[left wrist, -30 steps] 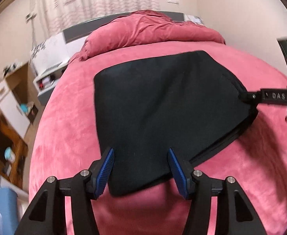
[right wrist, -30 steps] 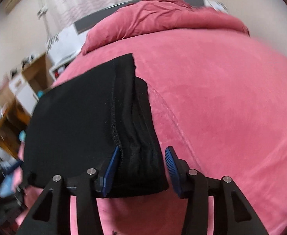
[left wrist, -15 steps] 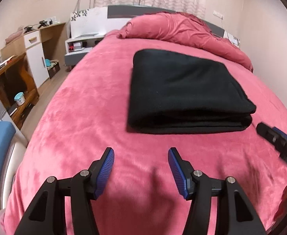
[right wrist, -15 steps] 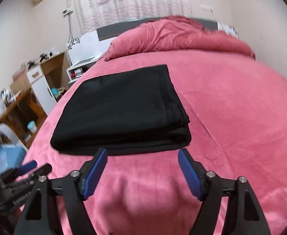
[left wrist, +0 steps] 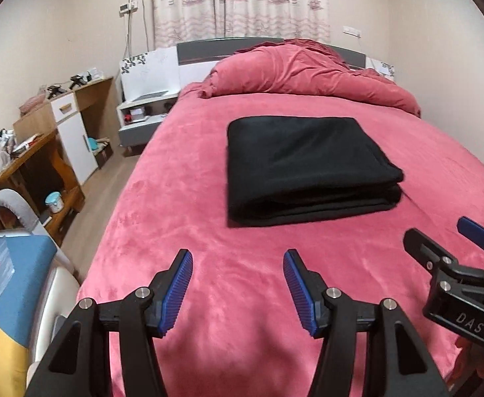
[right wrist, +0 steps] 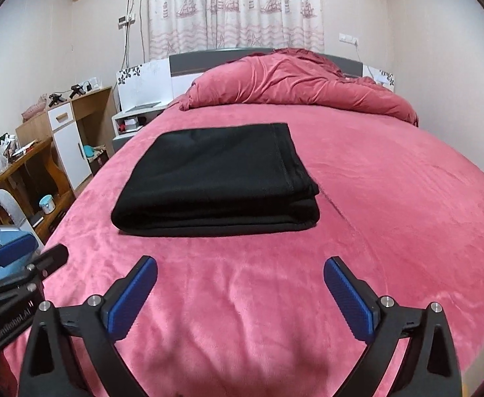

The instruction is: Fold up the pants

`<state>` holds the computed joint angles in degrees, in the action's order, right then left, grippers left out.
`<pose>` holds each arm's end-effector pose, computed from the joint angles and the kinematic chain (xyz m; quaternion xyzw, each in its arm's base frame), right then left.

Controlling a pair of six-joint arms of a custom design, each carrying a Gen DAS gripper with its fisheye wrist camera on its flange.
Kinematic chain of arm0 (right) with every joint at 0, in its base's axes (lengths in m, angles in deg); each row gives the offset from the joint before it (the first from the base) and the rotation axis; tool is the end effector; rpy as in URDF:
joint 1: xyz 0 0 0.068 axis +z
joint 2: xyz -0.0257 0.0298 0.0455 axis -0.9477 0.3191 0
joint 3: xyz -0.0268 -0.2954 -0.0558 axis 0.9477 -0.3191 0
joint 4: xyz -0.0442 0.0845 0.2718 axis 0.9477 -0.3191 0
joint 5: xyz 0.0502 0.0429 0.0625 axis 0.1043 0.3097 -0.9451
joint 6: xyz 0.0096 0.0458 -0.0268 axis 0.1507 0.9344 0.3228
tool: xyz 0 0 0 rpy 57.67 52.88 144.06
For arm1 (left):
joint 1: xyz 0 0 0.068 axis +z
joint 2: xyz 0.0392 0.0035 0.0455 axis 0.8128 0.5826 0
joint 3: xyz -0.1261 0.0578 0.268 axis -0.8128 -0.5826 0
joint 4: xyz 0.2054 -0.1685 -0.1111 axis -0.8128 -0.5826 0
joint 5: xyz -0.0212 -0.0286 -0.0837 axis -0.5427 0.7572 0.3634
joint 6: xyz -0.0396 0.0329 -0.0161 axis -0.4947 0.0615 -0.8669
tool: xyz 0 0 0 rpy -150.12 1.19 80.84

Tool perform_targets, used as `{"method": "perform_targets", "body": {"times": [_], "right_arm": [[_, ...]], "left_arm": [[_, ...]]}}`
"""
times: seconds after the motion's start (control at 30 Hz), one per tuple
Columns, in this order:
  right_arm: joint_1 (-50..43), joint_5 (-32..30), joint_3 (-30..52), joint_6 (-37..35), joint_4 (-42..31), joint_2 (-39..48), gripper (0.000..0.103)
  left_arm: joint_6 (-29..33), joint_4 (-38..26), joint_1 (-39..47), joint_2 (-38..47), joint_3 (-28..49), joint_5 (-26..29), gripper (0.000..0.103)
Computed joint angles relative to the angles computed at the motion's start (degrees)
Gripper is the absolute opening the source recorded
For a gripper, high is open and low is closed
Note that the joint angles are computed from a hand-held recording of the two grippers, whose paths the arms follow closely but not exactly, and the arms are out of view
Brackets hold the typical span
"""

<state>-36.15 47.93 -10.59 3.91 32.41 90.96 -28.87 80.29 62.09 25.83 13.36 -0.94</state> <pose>0.2477 0.1475 0.2059 0.1475 0.8811 -0.0536 0.4462 0.3315 0.0323 0.1695 0.1692 0.8908 -0.0648 0.4166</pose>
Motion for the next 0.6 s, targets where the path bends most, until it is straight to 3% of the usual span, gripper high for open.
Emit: {"method": "perform_targets", "body": {"times": [0.2, 0.6], "right_arm": [[2.4, 3.0, -0.4, 1.9, -4.6, -4.4, 0.103], [5.2, 6.6, 0.0, 4.3, -10.2, -7.2, 0.103]], "left_arm": [[-1.4, -2.2, 2.5, -4.4, -1.8, 3.2, 0.058], [-1.5, -3.6, 2.8, -10.0, -4.5, 3.6, 0.058]]}}
